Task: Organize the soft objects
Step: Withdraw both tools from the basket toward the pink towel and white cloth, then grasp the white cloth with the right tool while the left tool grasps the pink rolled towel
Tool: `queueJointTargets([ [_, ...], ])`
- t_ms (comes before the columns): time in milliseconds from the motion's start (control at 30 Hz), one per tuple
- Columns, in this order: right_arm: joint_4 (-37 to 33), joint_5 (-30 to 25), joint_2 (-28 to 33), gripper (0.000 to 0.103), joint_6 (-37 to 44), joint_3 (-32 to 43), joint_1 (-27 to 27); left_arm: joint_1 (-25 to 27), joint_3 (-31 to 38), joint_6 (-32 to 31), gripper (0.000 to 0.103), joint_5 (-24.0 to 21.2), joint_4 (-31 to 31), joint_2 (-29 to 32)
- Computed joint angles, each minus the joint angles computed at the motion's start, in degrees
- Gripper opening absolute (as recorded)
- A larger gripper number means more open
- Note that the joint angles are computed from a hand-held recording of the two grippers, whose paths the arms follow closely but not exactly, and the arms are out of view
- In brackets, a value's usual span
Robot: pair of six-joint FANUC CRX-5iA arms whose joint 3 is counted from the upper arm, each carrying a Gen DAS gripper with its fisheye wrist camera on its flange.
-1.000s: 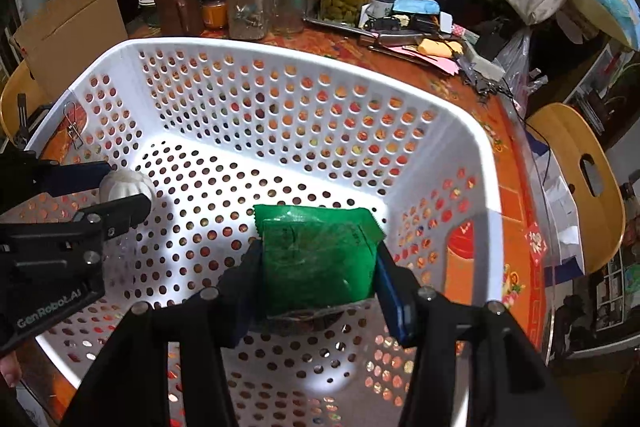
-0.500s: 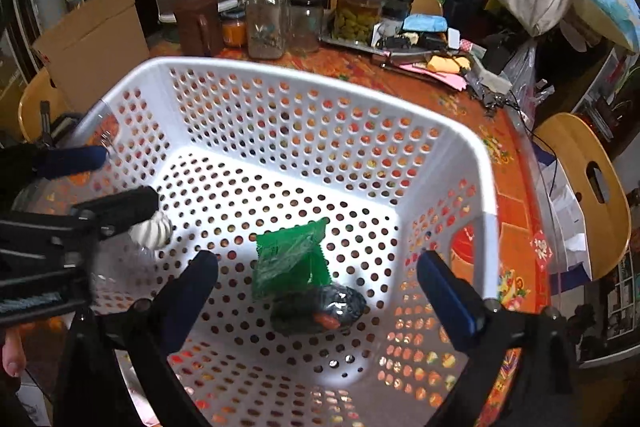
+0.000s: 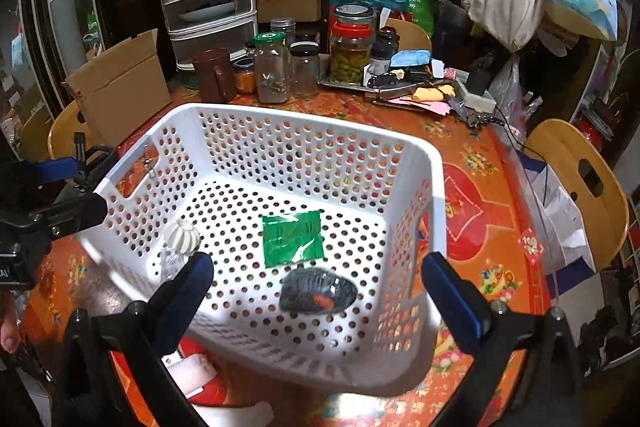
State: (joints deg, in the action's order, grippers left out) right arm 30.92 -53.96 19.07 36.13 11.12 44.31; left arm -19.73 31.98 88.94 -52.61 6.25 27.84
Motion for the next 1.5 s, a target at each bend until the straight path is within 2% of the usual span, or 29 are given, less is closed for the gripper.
queueJointTargets([
  [233,4.93,4.59,-7.72,0.103,-9.84,-11.09,2.59,0.04,-14.50,-1.34,0.092,9.73,-0.29,-10.10],
  [333,10.50,4.88,-11.08,0.103,-16.68,-17.10,4.58,0.09,-20.57,-1.52,0.092,13.09,-0.63,-14.21],
  [567,17.44,6.85,-17.91,0.103,-29.15,-28.88,9.60,0.36,-36.49,-7.45,0.092,22.82,6.08,-22.45],
  [700,17.82,10.91,-20.03,0.103,-35.57,-34.68,11.80,-0.57,-43.71,-12.62,0.092,26.86,11.87,-24.27],
  [833,16.97,13.84,-19.08,0.103,-38.45,-37.36,13.29,-1.86,-48.60,-15.60,0.092,30.06,15.97,-24.22],
  [900,17.79,16.92,-18.61,0.099,-40.47,-38.72,13.03,-2.31,-48.81,-14.78,0.091,30.71,15.36,-23.17],
  [967,16.89,17.56,-17.29,0.093,-39.84,-38.16,13.07,-2.73,-48.05,-11.95,0.086,30.60,12.39,-22.00],
  [1033,15.06,18.23,-15.96,0.090,-37.57,-37.02,12.99,-2.91,-47.06,-9.76,0.075,30.07,10.09,-21.00],
  [1133,13.32,19.03,-14.02,0.084,-35.24,-35.39,12.74,-2.62,-46.79,-11.59,0.070,29.63,12.39,-19.35],
  [1267,12.69,19.44,-12.21,0.075,-33.74,-33.84,12.60,-2.39,-45.94,-11.68,0.068,29.66,12.32,-17.97],
  [1333,11.40,19.38,-11.21,0.062,-32.14,-32.73,12.44,-2.40,-45.61,-11.91,0.068,29.77,12.40,-17.53],
  [1500,12.95,19.11,-10.89,0.048,-33.13,-33.09,12.12,-3.09,-42.86,-9.94,0.068,28.62,9.43,-15.59],
])
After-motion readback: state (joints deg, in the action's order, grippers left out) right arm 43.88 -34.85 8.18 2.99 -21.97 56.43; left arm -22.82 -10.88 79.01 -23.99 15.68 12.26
